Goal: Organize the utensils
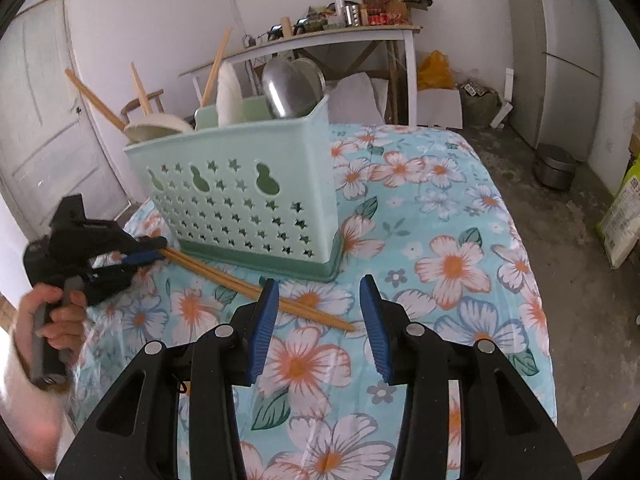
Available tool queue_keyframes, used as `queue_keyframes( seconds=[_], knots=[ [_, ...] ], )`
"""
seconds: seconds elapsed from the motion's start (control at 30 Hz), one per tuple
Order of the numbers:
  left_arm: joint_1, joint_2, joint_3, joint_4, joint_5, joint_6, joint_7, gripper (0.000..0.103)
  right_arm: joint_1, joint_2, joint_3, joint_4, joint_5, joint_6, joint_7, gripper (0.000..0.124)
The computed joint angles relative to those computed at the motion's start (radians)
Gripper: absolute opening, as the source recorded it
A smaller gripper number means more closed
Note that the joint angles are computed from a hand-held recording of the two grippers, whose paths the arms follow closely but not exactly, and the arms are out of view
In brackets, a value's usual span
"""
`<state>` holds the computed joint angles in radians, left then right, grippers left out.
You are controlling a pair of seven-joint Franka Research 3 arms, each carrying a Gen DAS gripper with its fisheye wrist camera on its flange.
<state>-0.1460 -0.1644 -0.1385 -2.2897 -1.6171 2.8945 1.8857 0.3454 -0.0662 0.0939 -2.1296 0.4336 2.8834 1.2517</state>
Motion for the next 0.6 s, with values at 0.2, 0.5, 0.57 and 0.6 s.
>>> queue_keyframes(
  seconds=[0.2, 0.5, 0.57, 0.6],
  knots=[
    [0.04, -0.126, 0.094, -0.114, 0.185, -0.218, -0.106, 0.009, 0.014, -0.012, -0.002, 0.005, 0.034, -0.05, -0.088, 0.041],
    [0.09, -0.08, 0.131, -0.065, 0.07, -0.331, 0.077, 0.008, 0.006, 0.023, 0.001, 0.049, 0.049, -0.134, -0.074, 0.041],
    [0.093, -0.088, 0.105, -0.065, 0.028, -0.256, 0.124, 0.008, 0.007, 0.03, 0.005, 0.056, 0.045, -0.134, -0.077, 0.041],
    [0.091, -0.096, 0.096, -0.066, 0.001, -0.232, 0.15, 0.008, 0.008, 0.034, 0.008, 0.057, 0.028, -0.13, -0.069, 0.041]
  ],
)
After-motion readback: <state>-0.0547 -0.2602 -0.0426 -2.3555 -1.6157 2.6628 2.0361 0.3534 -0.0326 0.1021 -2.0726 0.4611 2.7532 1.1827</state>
